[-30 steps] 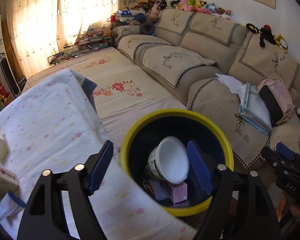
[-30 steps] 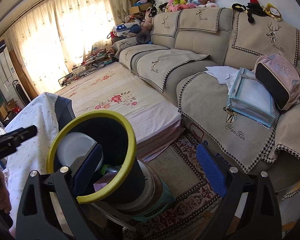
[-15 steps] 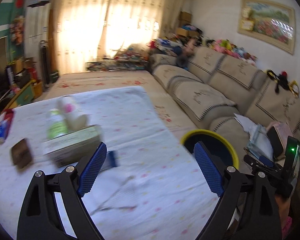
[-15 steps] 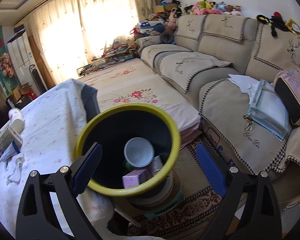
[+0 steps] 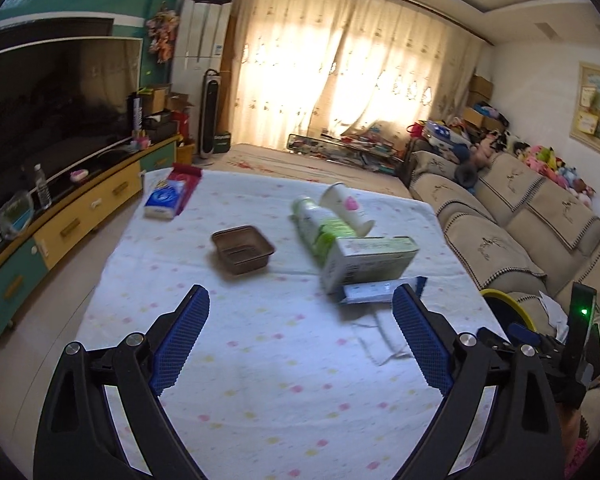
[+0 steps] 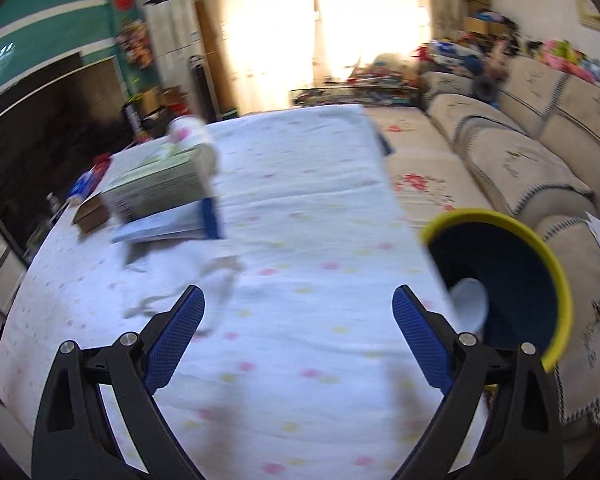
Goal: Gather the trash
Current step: 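Reach the right tool to the white wet wipe and pinch it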
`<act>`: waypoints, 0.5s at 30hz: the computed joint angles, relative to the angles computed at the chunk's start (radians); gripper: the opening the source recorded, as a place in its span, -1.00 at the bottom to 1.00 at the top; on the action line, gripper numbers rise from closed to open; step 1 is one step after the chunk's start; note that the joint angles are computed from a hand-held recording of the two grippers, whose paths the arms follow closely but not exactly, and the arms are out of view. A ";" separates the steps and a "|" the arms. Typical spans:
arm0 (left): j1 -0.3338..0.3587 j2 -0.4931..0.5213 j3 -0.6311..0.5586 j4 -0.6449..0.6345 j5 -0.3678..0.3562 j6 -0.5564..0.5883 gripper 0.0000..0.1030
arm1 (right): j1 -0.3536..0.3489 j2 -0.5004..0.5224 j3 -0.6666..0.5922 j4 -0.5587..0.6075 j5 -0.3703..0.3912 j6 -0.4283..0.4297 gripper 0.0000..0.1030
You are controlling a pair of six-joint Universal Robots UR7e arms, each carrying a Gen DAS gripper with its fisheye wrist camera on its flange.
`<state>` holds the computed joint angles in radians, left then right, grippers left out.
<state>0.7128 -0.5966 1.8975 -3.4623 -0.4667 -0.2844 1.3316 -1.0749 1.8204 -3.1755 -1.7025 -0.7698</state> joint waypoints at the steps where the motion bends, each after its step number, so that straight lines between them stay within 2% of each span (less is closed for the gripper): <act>1: 0.002 -0.007 0.014 -0.001 0.001 -0.016 0.78 | 0.015 0.015 -0.004 0.012 -0.007 -0.010 0.75; 5: 0.015 -0.034 0.068 -0.009 -0.005 -0.067 0.78 | 0.063 0.067 -0.039 0.080 -0.049 -0.016 0.75; 9: 0.018 -0.039 0.087 -0.024 -0.006 -0.086 0.78 | 0.099 0.118 -0.068 0.081 -0.121 -0.019 0.75; 15: 0.022 -0.035 0.087 -0.042 -0.015 -0.065 0.78 | 0.116 0.169 -0.108 0.085 -0.185 -0.014 0.75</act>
<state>0.7352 -0.6312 1.9850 -3.5044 -0.4822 -0.3494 1.4475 -0.9061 1.7121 -3.0907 -1.8875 -0.7835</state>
